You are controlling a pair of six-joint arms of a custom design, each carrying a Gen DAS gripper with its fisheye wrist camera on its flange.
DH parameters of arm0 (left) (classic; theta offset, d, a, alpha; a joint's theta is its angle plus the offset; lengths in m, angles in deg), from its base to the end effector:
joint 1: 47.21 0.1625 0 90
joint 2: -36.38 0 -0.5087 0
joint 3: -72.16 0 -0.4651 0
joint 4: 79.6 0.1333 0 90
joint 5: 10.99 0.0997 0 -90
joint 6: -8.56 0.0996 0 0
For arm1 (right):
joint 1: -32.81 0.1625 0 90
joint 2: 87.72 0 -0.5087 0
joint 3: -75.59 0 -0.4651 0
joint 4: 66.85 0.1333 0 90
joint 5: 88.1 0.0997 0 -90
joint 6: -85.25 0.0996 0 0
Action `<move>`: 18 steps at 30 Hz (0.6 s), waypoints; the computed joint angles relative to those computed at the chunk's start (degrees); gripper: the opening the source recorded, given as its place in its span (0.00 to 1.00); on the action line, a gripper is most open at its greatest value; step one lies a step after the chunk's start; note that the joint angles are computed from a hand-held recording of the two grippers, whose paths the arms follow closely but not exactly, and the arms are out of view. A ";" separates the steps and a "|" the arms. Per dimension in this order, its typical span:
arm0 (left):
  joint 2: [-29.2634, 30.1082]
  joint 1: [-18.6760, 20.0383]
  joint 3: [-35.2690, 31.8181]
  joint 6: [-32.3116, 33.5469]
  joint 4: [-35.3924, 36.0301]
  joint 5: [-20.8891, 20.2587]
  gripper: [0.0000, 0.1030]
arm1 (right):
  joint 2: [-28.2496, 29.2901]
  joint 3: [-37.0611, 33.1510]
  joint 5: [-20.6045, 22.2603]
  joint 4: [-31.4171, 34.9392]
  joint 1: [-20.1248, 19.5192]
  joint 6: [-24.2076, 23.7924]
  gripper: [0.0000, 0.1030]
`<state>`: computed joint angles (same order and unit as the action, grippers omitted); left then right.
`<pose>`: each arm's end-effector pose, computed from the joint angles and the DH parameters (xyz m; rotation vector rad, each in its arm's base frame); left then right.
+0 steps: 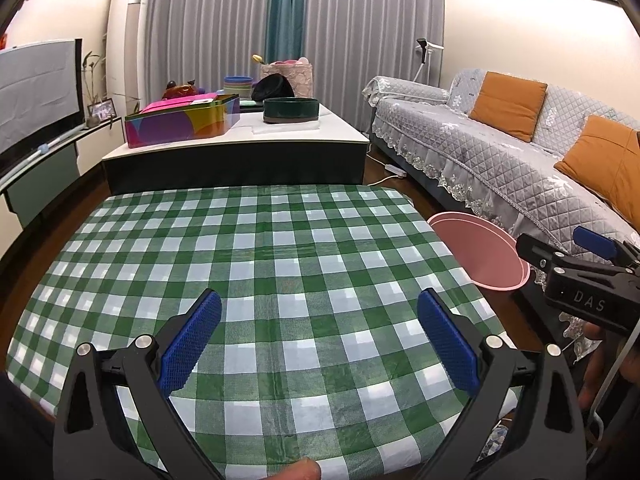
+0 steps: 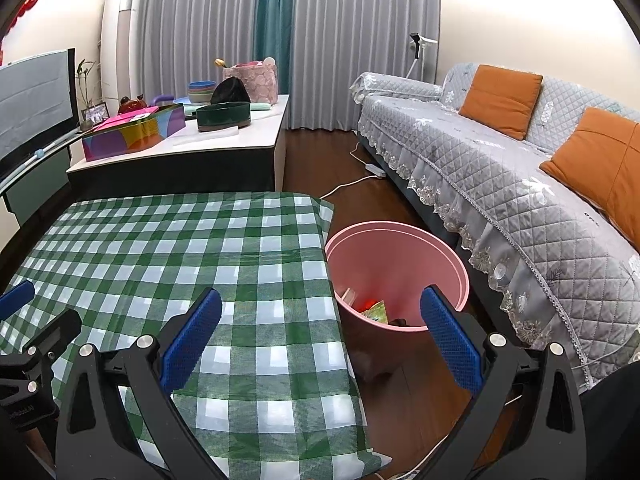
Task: Collect trash
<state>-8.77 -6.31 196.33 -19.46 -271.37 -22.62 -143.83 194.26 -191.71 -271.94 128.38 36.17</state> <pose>-0.2623 -0.5327 0.0866 0.0419 1.9575 -1.2857 0.1710 -0.6218 0.1922 0.9802 -2.2062 0.9980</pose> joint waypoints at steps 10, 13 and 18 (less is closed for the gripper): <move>-0.63 0.18 0.22 -1.93 1.97 -0.14 0.92 | 0.65 -0.21 -0.30 -0.22 0.17 -0.18 0.95; -0.65 0.13 0.27 -2.03 2.02 -0.44 0.92 | 0.70 -0.25 -0.40 -0.23 0.23 -0.13 0.95; -0.73 0.21 0.34 -2.28 2.12 -0.74 0.92 | 0.85 -0.31 -0.71 -0.34 0.21 0.05 0.95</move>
